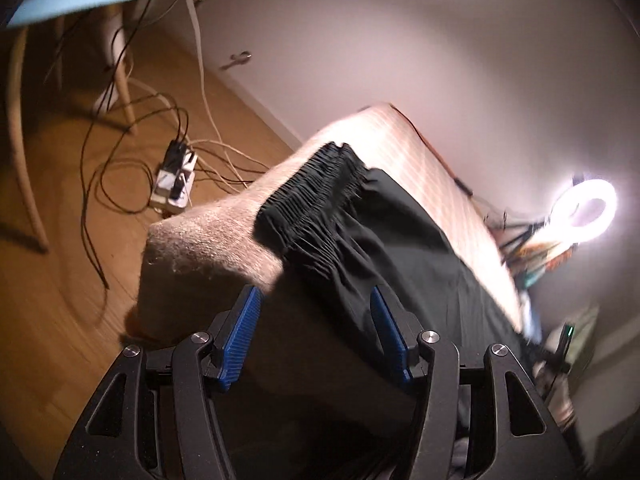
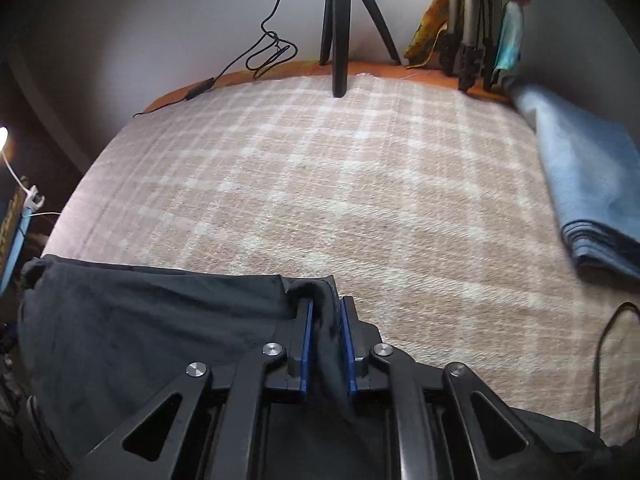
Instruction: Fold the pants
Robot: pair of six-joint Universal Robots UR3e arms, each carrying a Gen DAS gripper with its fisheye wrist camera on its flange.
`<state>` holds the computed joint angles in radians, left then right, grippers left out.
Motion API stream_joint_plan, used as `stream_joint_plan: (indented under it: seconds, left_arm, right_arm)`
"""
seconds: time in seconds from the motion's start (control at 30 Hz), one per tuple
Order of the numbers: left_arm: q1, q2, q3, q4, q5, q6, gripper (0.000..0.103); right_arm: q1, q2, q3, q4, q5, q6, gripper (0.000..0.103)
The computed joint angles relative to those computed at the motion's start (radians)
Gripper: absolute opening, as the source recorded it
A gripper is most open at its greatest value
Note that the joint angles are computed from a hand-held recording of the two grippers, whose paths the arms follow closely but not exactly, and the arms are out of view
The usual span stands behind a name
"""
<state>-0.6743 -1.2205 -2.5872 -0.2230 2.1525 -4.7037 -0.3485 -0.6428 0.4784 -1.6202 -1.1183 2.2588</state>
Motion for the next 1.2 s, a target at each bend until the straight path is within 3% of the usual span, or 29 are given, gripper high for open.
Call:
stream_joint_plan:
  seconds: [0.03, 0.1, 0.23, 0.33, 0.4, 0.53, 0.73, 0.93, 1.2]
  left_arm:
    - [0.015, -0.011, -0.025, 0.054, -0.011, 0.001, 0.056]
    - [0.004, 0.018, -0.052, 0.051, 0.017, -0.006, 0.067]
    - [-0.001, 0.027, 0.01, -0.055, 0.057, 0.018, 0.068]
    - [0.012, 0.045, 0.03, -0.1, 0.066, 0.056, 0.068]
    - [0.006, 0.044, 0.047, -0.146, 0.098, 0.05, 0.068]
    - [0.04, 0.028, 0.028, -0.084, 0.075, 0.116, 0.068]
    - [0.025, 0.001, 0.062, -0.128, 0.094, 0.143, 0.068]
    - [0.005, 0.036, 0.062, -0.176, 0.117, 0.122, 0.068]
    - [0.1, 0.067, -0.047, 0.002, 0.019, 0.218, 0.068]
  right_arm:
    - [-0.002, -0.017, 0.023, -0.019, 0.001, 0.005, 0.012]
    - [-0.009, -0.067, 0.093, -0.079, -0.002, 0.017, 0.012]
    - [-0.008, -0.107, 0.164, -0.214, -0.041, 0.101, 0.004]
    - [-0.001, -0.124, 0.17, -0.224, -0.046, 0.112, 0.01]
    - [0.012, -0.205, 0.28, -0.27, -0.029, 0.059, 0.039]
    - [0.064, -0.375, 0.469, -0.268, 0.05, -0.064, 0.04]
    - [0.236, -0.508, 0.562, -0.084, 0.153, -0.206, 0.04]
    - [0.479, -0.48, 0.531, -0.032, 0.153, -0.213, 0.04]
    - [0.819, -0.229, 0.319, -0.032, 0.094, -0.108, 0.04]
